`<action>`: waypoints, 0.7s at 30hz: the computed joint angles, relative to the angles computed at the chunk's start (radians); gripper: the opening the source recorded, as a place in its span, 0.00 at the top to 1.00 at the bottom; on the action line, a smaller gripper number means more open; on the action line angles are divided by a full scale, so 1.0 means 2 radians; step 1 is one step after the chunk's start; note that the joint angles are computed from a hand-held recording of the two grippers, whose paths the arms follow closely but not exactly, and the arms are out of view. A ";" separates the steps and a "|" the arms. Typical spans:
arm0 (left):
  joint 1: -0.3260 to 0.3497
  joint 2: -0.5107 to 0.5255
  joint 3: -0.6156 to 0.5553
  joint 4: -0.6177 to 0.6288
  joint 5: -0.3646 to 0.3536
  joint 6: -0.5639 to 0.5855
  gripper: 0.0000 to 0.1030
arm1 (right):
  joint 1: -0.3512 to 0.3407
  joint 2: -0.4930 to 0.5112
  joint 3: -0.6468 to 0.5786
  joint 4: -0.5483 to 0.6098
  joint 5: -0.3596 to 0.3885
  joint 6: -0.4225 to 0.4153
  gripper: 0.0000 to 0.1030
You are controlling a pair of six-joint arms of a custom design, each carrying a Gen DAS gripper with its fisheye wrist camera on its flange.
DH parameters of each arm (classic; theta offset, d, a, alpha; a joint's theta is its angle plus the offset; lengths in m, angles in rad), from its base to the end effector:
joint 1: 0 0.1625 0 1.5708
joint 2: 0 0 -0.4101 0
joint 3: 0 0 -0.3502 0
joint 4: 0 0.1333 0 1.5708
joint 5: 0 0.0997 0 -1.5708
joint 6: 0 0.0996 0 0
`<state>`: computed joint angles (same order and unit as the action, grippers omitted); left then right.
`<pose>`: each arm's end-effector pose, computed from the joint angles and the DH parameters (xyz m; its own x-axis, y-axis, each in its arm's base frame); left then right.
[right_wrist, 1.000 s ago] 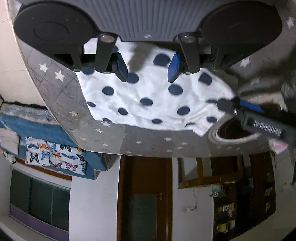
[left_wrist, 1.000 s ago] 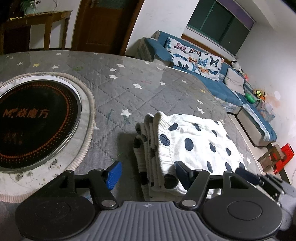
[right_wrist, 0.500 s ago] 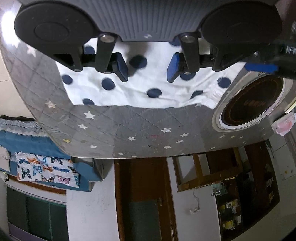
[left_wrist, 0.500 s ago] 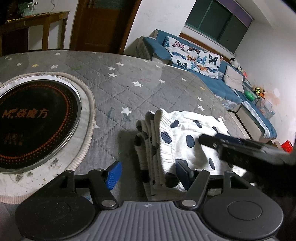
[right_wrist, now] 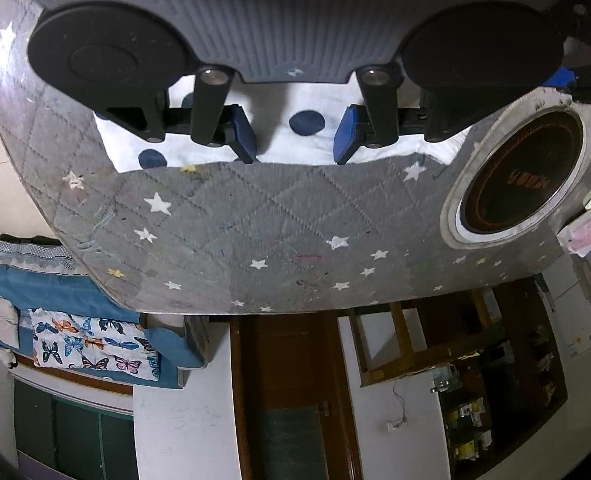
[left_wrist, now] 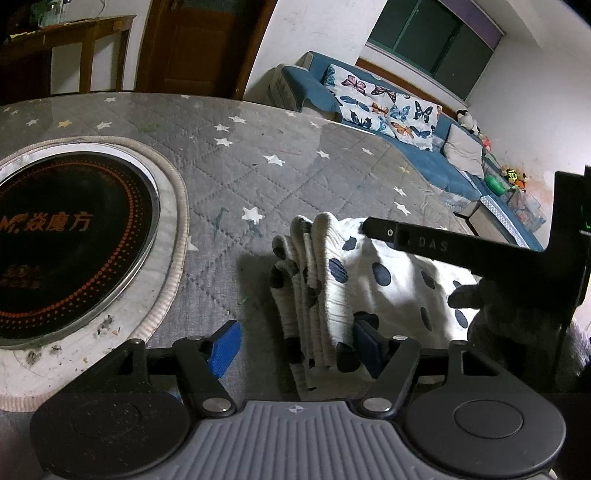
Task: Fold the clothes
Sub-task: 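Press and smooth the pants stack with the open right gripper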
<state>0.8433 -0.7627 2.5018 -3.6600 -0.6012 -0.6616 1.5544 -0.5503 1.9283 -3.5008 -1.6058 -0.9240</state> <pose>-0.0724 -0.4053 0.0819 -0.8655 -0.3009 -0.4005 0.1178 0.6548 -0.7465 0.1207 -0.5558 0.0008 -0.6131 -0.6585 0.4364 -0.7888 0.5408 -0.2922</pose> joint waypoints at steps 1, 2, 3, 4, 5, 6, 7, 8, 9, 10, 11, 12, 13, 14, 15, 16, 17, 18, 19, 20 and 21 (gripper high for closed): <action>-0.001 0.000 0.000 0.000 0.001 0.000 0.32 | 0.000 -0.001 0.001 -0.002 0.002 0.001 0.53; -0.001 0.001 0.001 -0.001 0.001 0.000 0.32 | 0.000 -0.002 0.003 -0.003 0.002 0.001 0.53; -0.003 0.001 0.001 0.000 0.003 -0.001 0.31 | 0.000 -0.005 0.007 -0.005 0.004 -0.001 0.52; -0.004 0.002 0.002 0.000 0.004 -0.001 0.31 | -0.001 -0.008 0.011 -0.008 0.006 -0.003 0.51; -0.005 0.002 0.002 0.001 0.005 -0.002 0.31 | -0.002 -0.011 0.015 -0.009 0.008 -0.005 0.47; -0.006 0.002 0.002 0.003 0.007 -0.002 0.30 | -0.003 -0.015 0.019 -0.009 0.010 -0.008 0.46; -0.008 0.002 0.002 0.004 0.009 -0.003 0.30 | -0.004 -0.018 0.024 -0.013 0.011 -0.011 0.46; -0.009 0.003 0.003 0.004 0.010 -0.005 0.30 | -0.006 -0.021 0.030 -0.015 0.011 -0.015 0.45; -0.011 0.004 0.004 0.004 0.011 -0.006 0.29 | -0.008 -0.024 0.036 -0.018 0.012 -0.018 0.44; -0.013 0.004 0.005 0.004 0.013 -0.007 0.29 | -0.010 -0.027 0.042 -0.021 0.012 -0.022 0.42; -0.016 0.004 0.007 0.005 0.015 -0.009 0.28 | -0.012 -0.029 0.048 -0.025 0.013 -0.025 0.40; -0.019 0.005 0.009 0.007 0.018 -0.010 0.26 | -0.015 -0.033 0.056 -0.030 0.015 -0.029 0.38; -0.023 0.005 0.011 0.009 0.021 -0.012 0.24 | -0.017 -0.035 0.062 -0.037 0.016 -0.033 0.37; -0.026 0.006 0.012 0.010 0.024 -0.014 0.24 | -0.019 -0.037 0.069 -0.044 0.018 -0.036 0.32; -0.030 0.007 0.014 0.013 0.027 -0.016 0.22 | -0.022 -0.039 0.077 -0.050 0.020 -0.040 0.26; -0.033 0.008 0.015 0.016 0.029 -0.020 0.19 | -0.025 -0.042 0.084 -0.056 0.023 -0.044 0.25; -0.036 0.009 0.017 0.018 0.032 -0.022 0.18 | -0.029 -0.044 0.091 -0.063 0.026 -0.049 0.25; -0.039 0.010 0.019 0.019 0.034 -0.025 0.17 | -0.032 -0.047 0.099 -0.069 0.029 -0.053 0.25; -0.042 0.011 0.020 0.019 0.036 -0.027 0.17 | -0.034 -0.049 0.106 -0.075 0.032 -0.058 0.24; -0.046 0.012 0.022 0.020 0.037 -0.030 0.16 | -0.038 -0.052 0.113 -0.081 0.035 -0.061 0.23; -0.048 0.013 0.024 0.021 0.039 -0.033 0.15 | -0.041 -0.054 0.120 -0.088 0.038 -0.064 0.19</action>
